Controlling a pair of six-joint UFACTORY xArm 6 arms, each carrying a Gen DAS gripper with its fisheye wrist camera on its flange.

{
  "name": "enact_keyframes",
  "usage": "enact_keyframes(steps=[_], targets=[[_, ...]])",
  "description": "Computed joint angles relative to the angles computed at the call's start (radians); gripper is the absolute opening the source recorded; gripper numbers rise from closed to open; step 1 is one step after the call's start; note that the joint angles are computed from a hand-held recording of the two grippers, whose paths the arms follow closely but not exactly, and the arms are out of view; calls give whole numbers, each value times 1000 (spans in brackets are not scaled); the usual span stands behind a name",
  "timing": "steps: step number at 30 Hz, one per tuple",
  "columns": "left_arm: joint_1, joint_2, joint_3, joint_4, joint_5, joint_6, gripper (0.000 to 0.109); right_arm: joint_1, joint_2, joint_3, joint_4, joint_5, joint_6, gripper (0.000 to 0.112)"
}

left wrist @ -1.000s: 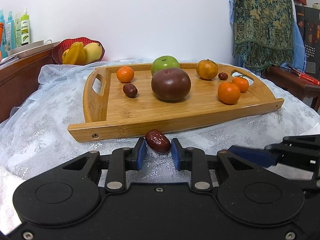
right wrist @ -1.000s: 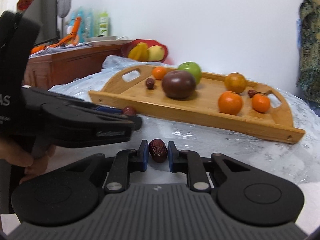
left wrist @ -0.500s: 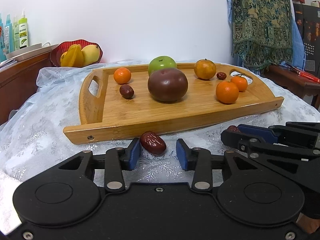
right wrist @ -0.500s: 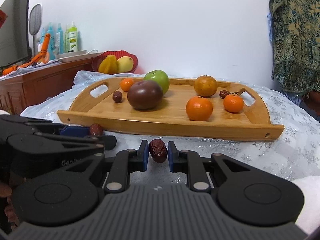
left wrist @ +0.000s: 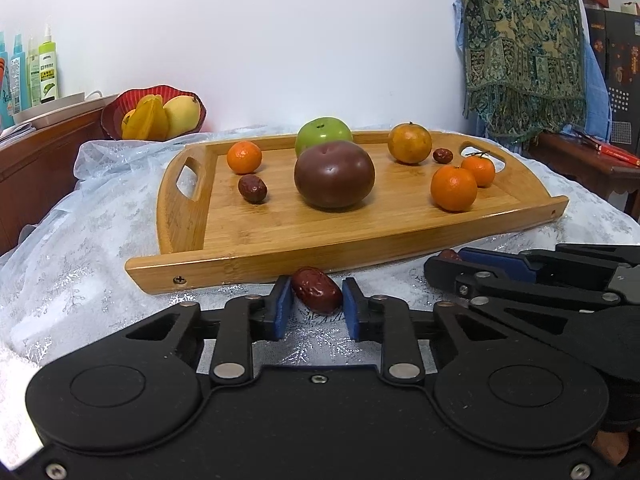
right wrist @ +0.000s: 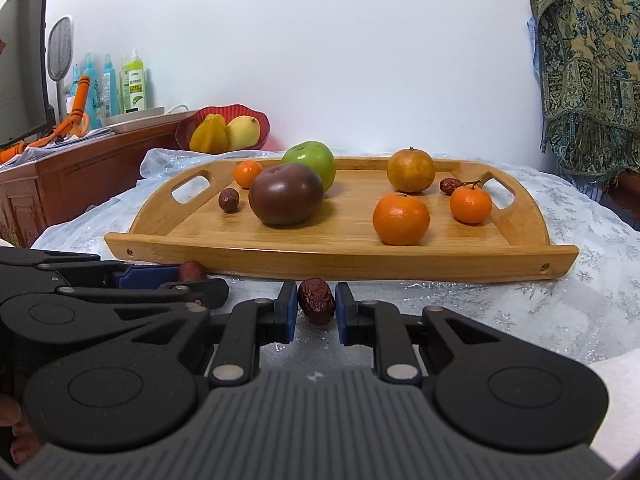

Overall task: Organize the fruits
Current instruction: 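Carry both red dates up and over the wooden tray with both tools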

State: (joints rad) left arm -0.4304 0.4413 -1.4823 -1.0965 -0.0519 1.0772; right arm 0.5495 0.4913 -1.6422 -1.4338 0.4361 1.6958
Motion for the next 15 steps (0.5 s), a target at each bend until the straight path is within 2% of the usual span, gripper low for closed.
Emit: enact_keyframes(steps=[6, 11, 15], targets=[[-10, -4, -16, -123, -2, 127, 25, -1, -4, 2, -30, 3, 45, 24], [-23, -5, -50, -330, -16, 342, 25, 0, -11, 7, -72, 9, 92, 24], [-23, -14, -47, -333, -13, 333, 25, 3, -16, 8, -99, 16, 116, 24]])
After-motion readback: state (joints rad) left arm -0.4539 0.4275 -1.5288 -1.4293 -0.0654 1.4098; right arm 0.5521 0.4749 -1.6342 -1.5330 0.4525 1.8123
